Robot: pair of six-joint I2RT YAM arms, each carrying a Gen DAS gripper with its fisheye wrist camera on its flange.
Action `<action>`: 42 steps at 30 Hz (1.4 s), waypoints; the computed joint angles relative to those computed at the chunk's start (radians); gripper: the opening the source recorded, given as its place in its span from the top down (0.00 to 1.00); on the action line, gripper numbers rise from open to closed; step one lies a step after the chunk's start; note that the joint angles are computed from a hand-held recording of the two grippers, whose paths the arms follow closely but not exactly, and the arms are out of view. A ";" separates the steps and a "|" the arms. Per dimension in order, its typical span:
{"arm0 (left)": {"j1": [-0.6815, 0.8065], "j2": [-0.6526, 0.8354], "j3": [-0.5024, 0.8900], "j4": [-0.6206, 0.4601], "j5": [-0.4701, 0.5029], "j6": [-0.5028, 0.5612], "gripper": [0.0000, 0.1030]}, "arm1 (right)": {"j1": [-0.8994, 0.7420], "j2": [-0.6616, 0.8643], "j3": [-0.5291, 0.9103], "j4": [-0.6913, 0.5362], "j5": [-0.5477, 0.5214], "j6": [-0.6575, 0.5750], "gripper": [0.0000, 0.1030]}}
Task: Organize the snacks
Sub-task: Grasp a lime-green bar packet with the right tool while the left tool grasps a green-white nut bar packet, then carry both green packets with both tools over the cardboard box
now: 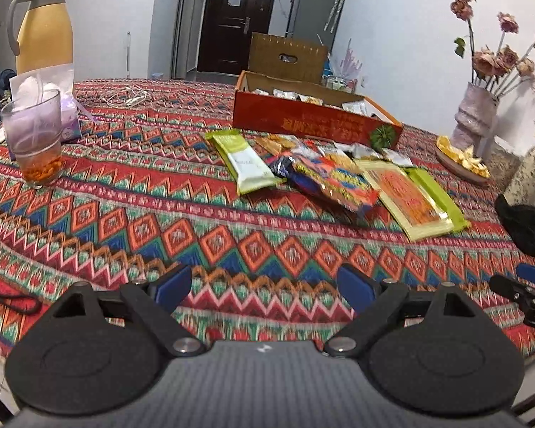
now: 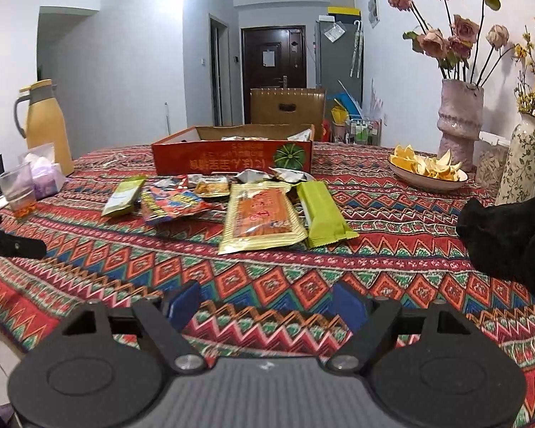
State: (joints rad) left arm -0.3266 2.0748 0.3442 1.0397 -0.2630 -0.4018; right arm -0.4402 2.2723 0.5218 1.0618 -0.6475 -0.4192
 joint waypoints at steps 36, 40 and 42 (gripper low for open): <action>0.266 0.478 1.046 -0.602 0.121 0.205 0.60 | 0.233 0.419 1.102 -0.699 0.354 0.173 0.63; 0.255 0.466 1.017 -0.581 0.109 0.227 0.63 | 0.218 0.407 1.077 -0.688 0.355 0.189 0.65; 0.249 0.454 1.000 -0.577 0.102 0.229 0.63 | 0.218 0.396 1.058 -0.680 0.358 0.184 0.65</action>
State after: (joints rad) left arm -0.0778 2.5287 1.3442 0.4623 -0.1609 -0.1725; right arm -0.2225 2.6683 1.5802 0.3820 -0.2895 -0.2356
